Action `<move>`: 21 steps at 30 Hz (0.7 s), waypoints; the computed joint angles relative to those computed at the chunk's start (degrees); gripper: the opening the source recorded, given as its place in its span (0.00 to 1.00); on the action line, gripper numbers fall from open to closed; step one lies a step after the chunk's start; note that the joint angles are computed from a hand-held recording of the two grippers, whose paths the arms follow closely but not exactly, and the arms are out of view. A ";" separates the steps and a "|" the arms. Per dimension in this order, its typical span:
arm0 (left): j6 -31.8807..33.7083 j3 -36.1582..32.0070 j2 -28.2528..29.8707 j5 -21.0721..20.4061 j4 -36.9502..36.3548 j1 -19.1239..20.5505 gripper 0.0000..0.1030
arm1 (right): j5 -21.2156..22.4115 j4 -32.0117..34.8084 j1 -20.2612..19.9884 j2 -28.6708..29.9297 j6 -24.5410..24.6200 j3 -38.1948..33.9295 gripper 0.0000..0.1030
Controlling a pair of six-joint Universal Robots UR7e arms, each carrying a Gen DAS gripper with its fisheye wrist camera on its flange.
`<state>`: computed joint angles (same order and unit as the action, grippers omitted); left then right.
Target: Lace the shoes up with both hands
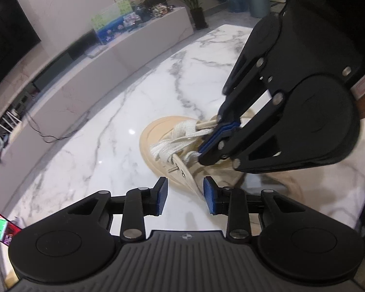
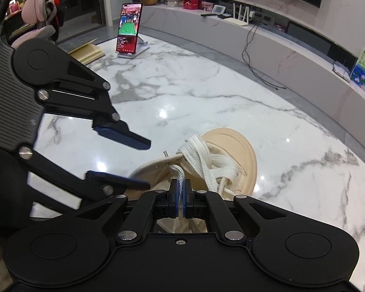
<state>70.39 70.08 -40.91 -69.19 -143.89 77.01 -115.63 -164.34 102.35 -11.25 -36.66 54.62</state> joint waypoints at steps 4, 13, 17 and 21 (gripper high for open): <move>3.98 -0.32 -0.77 -1.33 -0.30 0.34 0.32 | -0.07 0.09 -0.03 0.10 -0.14 -0.25 0.01; 27.58 -0.29 1.99 -4.53 -7.60 2.34 0.31 | -0.19 0.32 -0.04 0.00 -0.73 -0.26 0.01; 34.57 -0.07 2.96 -5.26 -8.36 2.59 0.31 | -0.39 1.00 -0.04 0.14 -0.81 -0.63 0.01; 39.46 -0.14 3.89 -7.66 -10.80 3.02 0.26 | -0.59 1.59 -0.04 0.42 -0.81 -1.33 0.01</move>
